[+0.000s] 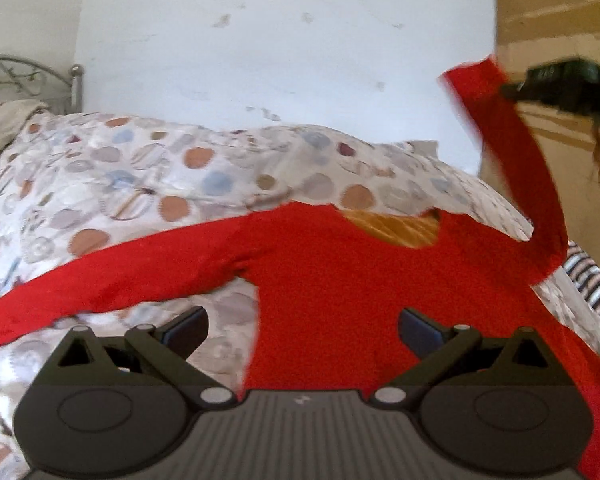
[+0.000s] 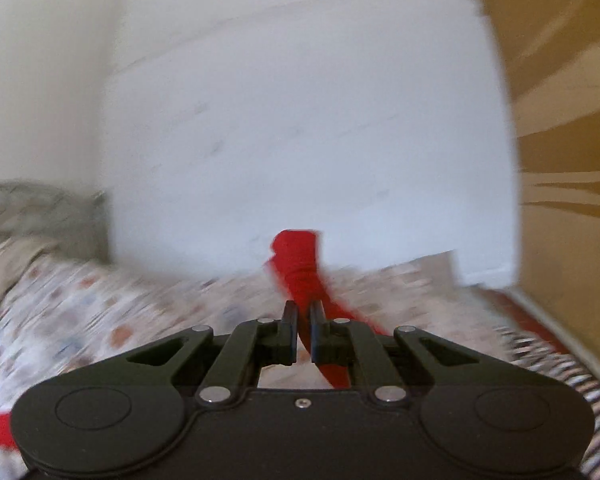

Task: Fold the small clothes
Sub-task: 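Lift the sleeve and fold it across the sweater body with the right gripper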

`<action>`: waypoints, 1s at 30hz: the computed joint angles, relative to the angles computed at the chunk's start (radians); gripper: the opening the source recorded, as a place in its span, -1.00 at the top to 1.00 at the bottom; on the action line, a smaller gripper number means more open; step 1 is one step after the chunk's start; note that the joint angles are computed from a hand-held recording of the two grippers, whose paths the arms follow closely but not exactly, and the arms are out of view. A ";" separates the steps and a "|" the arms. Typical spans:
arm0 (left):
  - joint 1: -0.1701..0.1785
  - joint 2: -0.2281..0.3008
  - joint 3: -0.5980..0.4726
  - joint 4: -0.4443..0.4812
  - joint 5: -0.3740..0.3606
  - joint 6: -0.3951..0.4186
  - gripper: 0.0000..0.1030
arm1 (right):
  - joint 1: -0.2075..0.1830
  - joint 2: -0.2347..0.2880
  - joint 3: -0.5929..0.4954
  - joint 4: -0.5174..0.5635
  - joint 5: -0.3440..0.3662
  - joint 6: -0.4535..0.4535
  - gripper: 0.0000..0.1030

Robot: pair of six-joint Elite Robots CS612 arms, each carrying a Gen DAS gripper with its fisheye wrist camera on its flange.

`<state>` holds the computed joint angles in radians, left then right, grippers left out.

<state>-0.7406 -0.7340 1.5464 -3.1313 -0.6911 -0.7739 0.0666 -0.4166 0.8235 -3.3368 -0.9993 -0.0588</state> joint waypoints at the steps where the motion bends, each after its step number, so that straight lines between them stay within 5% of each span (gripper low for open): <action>1: 0.001 -0.006 0.011 0.004 0.009 -0.020 -0.99 | 0.012 -0.009 0.025 0.021 0.020 -0.036 0.90; 8: 0.008 -0.055 0.082 0.082 0.052 -0.181 -0.99 | 0.080 -0.083 0.226 0.261 0.083 -0.372 0.91; 15: 0.022 -0.077 0.101 0.148 0.107 -0.290 -0.99 | 0.092 -0.127 0.368 0.285 0.035 -0.573 0.90; 21: 0.047 -0.032 0.039 0.093 0.073 -0.216 -0.99 | 0.061 -0.154 0.422 0.293 0.053 -0.627 0.35; 25: 0.058 0.006 -0.012 0.080 0.077 -0.203 -0.99 | 0.031 -0.164 0.454 0.245 0.044 -0.635 -0.19; 30: 0.075 0.060 -0.090 0.119 -0.002 -0.132 -0.99 | -0.005 -0.166 0.470 0.150 -0.053 -0.577 -0.74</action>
<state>-0.6658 -0.6744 1.4569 -3.0121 -0.6929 -0.9059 0.0612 -0.5830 1.2932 -3.1866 -1.0518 -0.6358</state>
